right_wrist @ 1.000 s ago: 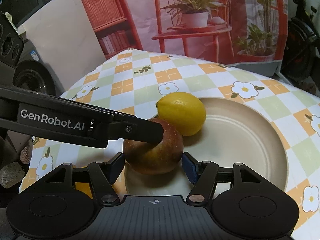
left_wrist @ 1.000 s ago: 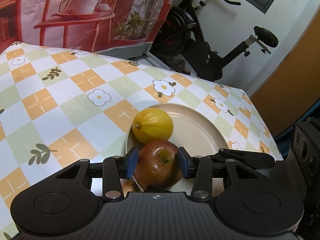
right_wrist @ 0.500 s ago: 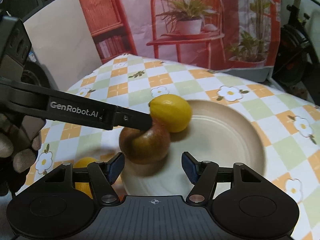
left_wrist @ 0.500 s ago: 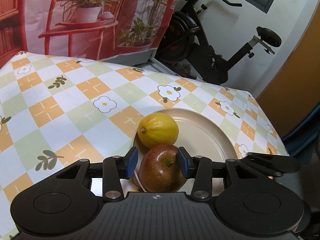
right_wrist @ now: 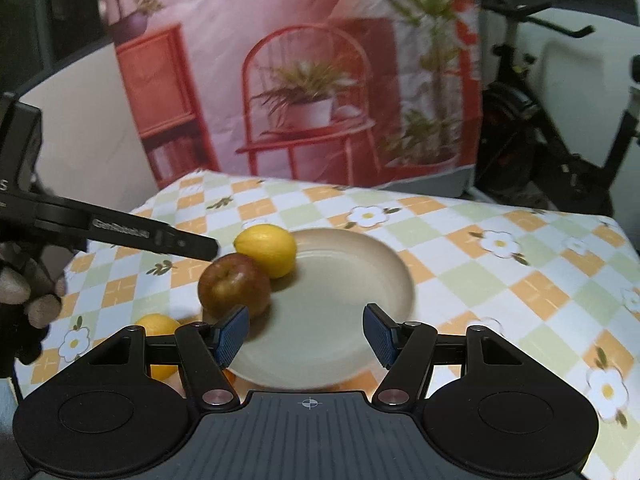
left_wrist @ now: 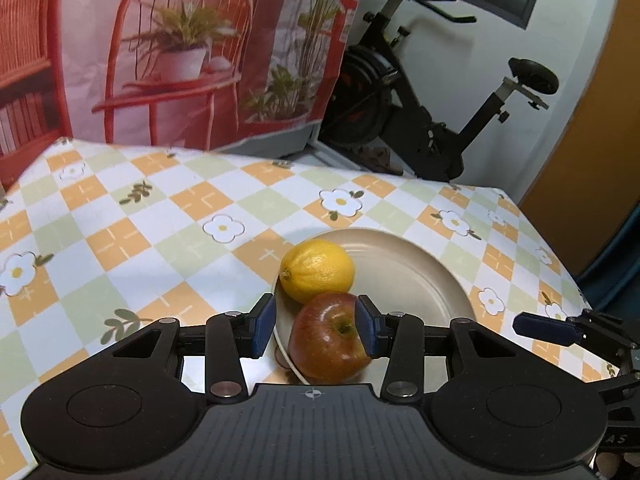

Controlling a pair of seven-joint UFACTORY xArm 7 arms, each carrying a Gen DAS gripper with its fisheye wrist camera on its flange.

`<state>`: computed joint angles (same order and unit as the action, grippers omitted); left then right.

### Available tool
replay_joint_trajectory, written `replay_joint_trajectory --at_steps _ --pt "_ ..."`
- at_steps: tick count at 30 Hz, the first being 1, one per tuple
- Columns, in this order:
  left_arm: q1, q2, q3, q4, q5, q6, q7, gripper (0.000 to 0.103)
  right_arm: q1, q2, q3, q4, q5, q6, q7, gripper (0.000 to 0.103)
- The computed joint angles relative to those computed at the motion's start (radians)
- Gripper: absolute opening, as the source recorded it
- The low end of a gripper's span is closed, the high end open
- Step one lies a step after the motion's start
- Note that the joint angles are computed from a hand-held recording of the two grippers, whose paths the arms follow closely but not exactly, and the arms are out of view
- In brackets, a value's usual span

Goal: Organize fruits
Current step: 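Lift the left tool away from the plate, then move both tools back over the loose fruit beside the plate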

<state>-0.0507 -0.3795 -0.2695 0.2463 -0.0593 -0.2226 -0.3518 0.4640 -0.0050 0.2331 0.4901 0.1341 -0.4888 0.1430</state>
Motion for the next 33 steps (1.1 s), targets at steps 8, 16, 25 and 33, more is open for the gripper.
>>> replay_joint_trajectory --at_steps 8,16,25,33 --pt "0.112 -0.226 -0.237 -0.113 -0.033 0.028 -0.114 0.046 0.055 0.032 0.028 -0.169 0.219 -0.33 -0.076 0.06" --pt "0.117 -0.484 -0.379 -0.223 -0.006 0.13 -0.315 0.046 0.062 0.1 0.011 -0.26 0.287 -0.517 -0.005 0.06" --pt "0.035 -0.664 -0.403 -0.277 0.077 0.263 -0.453 0.046 0.062 0.155 -0.003 -0.272 0.247 -0.575 0.025 0.059" --pt "-0.081 -0.753 -0.353 -0.32 0.141 0.373 -0.553 0.046 0.044 0.172 -0.009 -0.287 0.17 -0.586 0.091 0.059"
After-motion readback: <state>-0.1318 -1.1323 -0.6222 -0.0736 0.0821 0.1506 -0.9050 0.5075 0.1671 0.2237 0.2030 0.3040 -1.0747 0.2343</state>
